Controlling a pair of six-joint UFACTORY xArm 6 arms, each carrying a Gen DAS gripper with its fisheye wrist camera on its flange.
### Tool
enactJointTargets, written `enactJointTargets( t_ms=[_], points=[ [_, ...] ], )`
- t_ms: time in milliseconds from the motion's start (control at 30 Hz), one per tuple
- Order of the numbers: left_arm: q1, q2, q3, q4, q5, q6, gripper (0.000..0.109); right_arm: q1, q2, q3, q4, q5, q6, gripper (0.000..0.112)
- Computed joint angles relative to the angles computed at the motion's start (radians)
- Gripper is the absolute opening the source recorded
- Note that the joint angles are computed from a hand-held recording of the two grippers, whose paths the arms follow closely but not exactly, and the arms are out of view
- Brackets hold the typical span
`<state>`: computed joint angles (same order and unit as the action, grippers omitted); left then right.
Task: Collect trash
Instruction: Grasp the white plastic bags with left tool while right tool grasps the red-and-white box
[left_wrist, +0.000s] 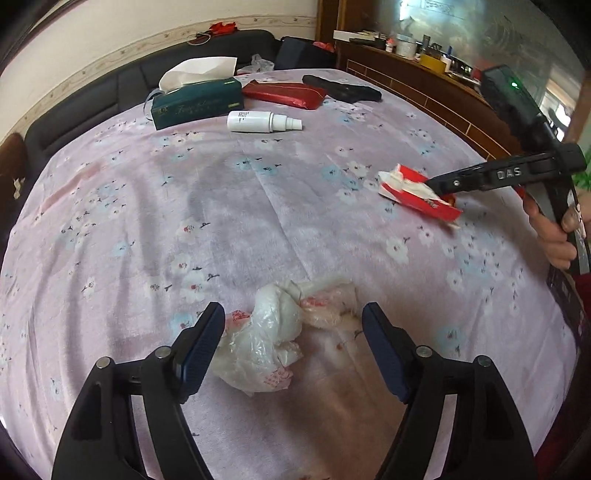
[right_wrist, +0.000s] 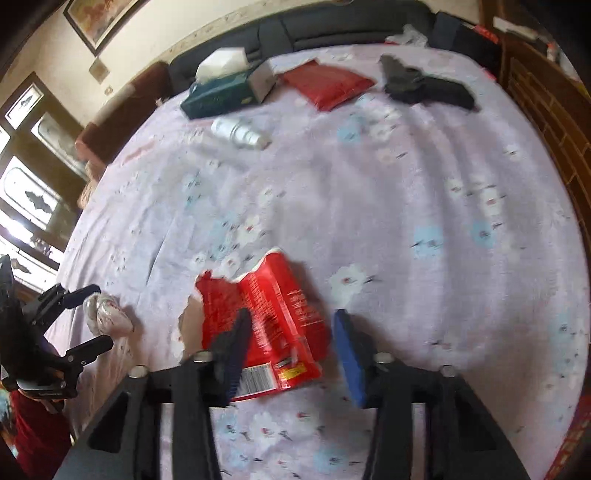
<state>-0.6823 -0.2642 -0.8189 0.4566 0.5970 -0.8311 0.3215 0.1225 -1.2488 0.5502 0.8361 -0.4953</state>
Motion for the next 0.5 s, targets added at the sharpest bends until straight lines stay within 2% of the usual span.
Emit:
enactJointTargets(
  t_ms=[133,200,267,300,367,500],
  points=[
    [0.007,-0.006,0.023,0.073,-0.001,-0.076,0.075,0.025,-0.047,0.052,0.005,-0.058,0.031,0.020],
    [0.010,-0.001,0.026,0.085,-0.002,-0.093,0.070,0.032,-0.088,0.083,0.027,-0.072,0.037,0.016],
    [-0.004,0.017,0.002,0.151,0.060,-0.158,0.054,0.040,-0.138,0.120,0.023,-0.086,0.046,0.016],
    [-0.005,0.024,-0.006,0.163,0.080,-0.177,0.051,0.043,-0.168,0.145,0.016,-0.093,0.061,0.016],
    [0.001,0.027,-0.012,0.182,0.099,-0.236,0.032,0.045,-0.233,0.193,0.010,-0.094,0.095,0.016],
    [-0.014,0.020,-0.035,0.196,0.163,-0.308,0.027,0.051,-0.365,0.291,0.006,-0.106,0.124,0.016]
  ],
)
